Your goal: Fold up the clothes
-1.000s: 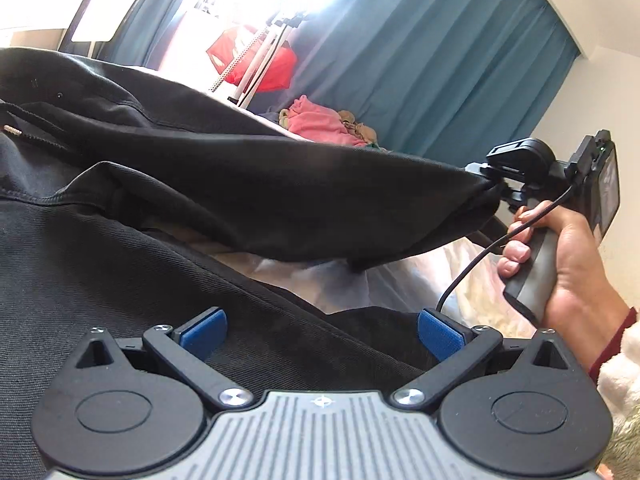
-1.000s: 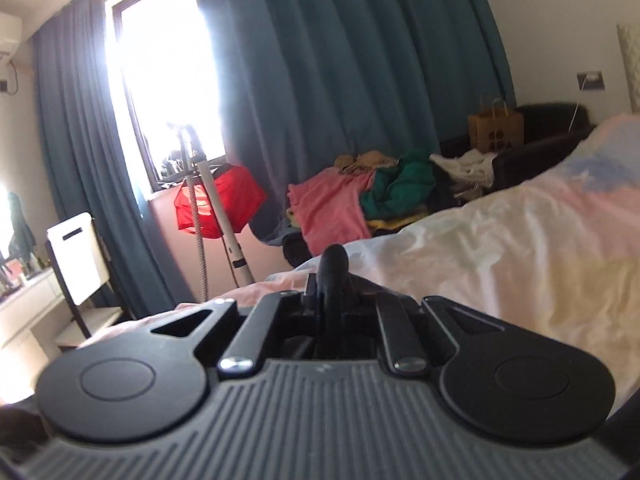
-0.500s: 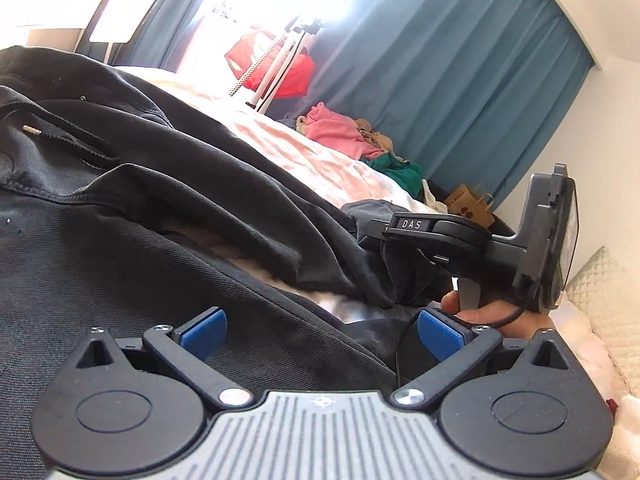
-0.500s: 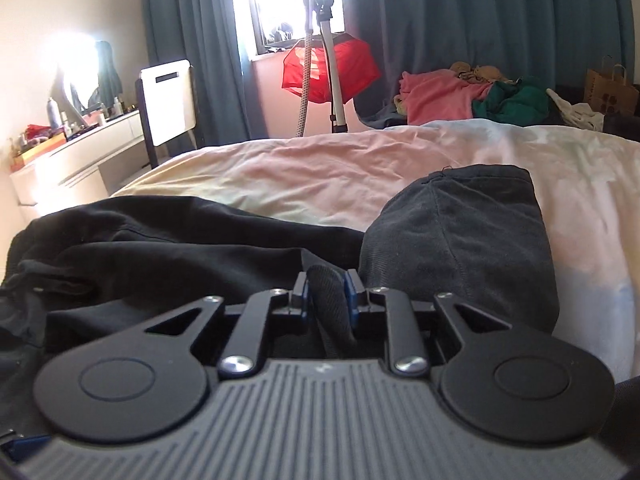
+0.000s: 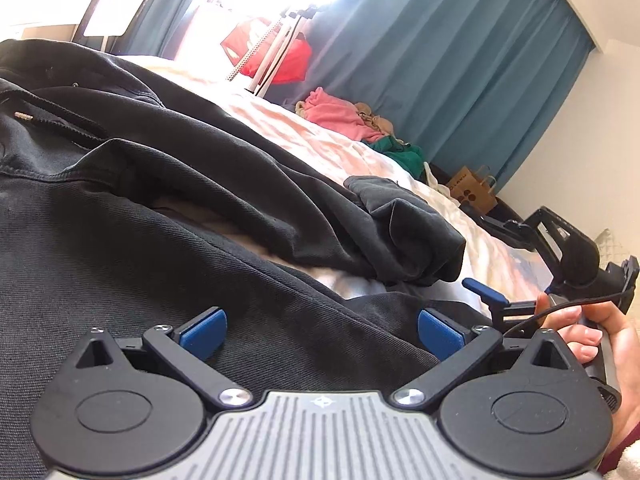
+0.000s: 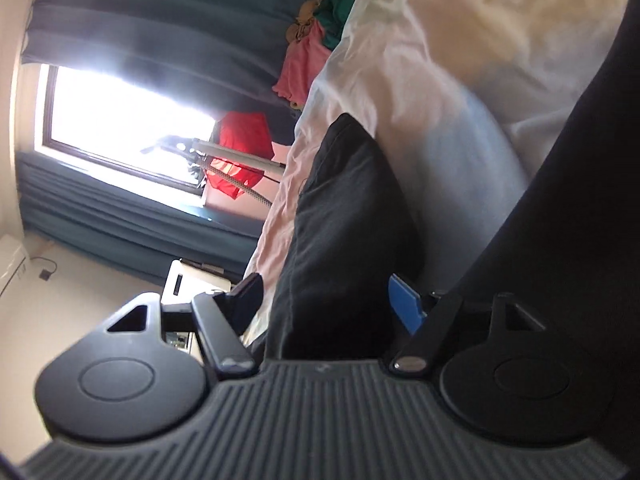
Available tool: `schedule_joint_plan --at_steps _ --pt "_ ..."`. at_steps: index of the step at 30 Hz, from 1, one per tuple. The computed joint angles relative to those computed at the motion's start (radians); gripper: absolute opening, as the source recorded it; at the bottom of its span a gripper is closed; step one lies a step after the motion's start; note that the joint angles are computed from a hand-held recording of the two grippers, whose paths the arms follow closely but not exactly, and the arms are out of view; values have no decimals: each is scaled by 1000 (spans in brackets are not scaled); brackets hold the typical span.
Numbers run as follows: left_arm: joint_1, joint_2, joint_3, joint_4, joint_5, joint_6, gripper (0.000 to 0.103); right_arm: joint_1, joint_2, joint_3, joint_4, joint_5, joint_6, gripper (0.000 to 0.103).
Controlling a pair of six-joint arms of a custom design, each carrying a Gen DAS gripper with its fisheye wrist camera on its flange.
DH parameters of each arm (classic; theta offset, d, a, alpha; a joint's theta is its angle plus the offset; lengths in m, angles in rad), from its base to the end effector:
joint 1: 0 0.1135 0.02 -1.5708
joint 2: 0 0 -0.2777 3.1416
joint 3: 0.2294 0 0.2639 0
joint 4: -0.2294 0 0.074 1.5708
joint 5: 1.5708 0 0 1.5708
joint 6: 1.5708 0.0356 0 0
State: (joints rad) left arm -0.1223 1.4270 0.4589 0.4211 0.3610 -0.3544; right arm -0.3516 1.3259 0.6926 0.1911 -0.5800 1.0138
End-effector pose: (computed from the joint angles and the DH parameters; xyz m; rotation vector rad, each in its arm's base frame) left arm 0.2634 -0.0451 0.1548 -0.0298 2.1496 -0.6629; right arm 0.2782 -0.0813 0.2348 0.9893 1.8281 0.9967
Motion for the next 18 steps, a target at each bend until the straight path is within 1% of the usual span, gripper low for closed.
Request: schedule_joint_plan --at_steps 1,4,6,8,10,12,13,15,18 --pt "-2 -3 -2 -2 -3 -1 103 -14 2 -3 -1 16 -2 72" --pt "-14 -3 -3 2 -21 0 103 1 52 94 -81 84 -105 72" --pt "-23 -1 -4 9 -37 4 103 49 85 180 -135 168 -200 72" --pt "-34 9 2 13 -54 8 103 119 152 306 -189 254 -322 72" --pt "-42 25 7 26 -66 16 103 219 263 496 -332 341 -494 73" --pt "-46 41 9 40 -72 24 103 304 395 725 -498 423 -666 72" --pt "-47 49 10 47 -71 28 103 355 469 842 -589 495 -749 72" --pt "-47 64 14 58 -68 34 103 433 616 1063 -760 604 -865 71" --pt "-47 80 16 70 -64 37 103 505 779 1272 -922 739 -948 70"
